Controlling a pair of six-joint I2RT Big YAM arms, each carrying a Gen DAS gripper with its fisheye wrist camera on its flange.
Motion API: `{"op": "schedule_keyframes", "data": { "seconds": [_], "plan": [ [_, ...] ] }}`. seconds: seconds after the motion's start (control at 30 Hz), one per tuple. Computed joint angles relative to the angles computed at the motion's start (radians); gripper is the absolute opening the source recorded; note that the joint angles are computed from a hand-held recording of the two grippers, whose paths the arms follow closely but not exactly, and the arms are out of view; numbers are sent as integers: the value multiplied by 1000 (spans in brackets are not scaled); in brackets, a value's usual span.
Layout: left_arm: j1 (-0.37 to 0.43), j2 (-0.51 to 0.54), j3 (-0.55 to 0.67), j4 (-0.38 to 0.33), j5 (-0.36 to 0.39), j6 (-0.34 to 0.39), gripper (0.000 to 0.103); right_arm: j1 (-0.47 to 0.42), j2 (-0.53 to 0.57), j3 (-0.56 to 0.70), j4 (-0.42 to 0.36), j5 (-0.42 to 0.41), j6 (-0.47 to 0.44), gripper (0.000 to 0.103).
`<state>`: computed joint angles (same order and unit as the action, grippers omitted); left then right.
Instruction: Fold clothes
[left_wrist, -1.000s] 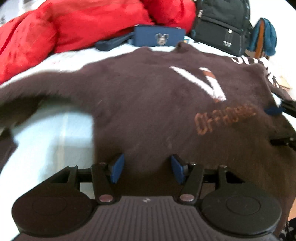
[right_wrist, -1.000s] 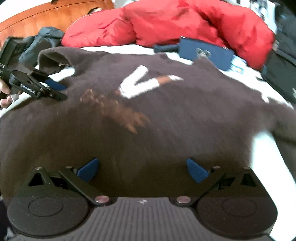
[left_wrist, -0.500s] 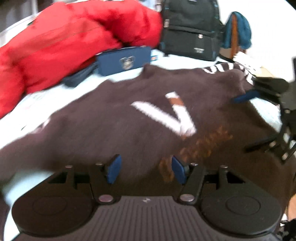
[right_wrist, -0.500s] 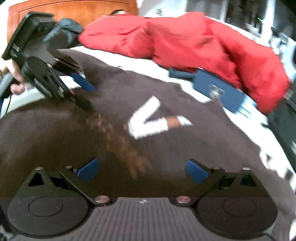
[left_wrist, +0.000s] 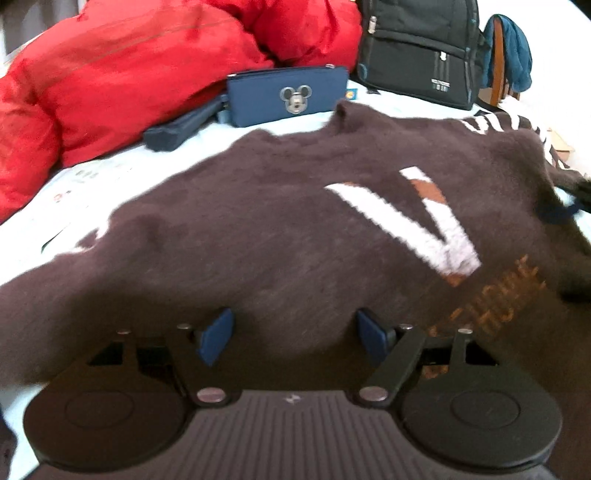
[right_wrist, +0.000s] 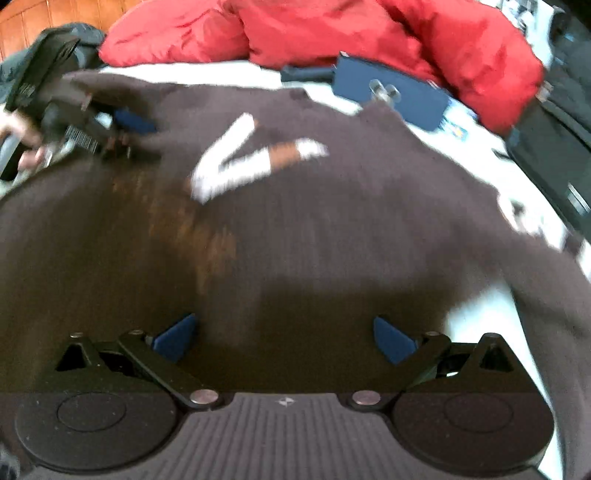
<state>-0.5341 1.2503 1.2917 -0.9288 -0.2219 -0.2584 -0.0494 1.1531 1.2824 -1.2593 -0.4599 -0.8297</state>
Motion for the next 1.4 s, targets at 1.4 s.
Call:
{"op": "schedule_keyframes", "data": {
  "seconds": [1.4],
  "plan": [
    [-840,-160,-10,-458,-543,-516,80,-172,-659,-413,-161,-220,-440,103]
  ]
}}
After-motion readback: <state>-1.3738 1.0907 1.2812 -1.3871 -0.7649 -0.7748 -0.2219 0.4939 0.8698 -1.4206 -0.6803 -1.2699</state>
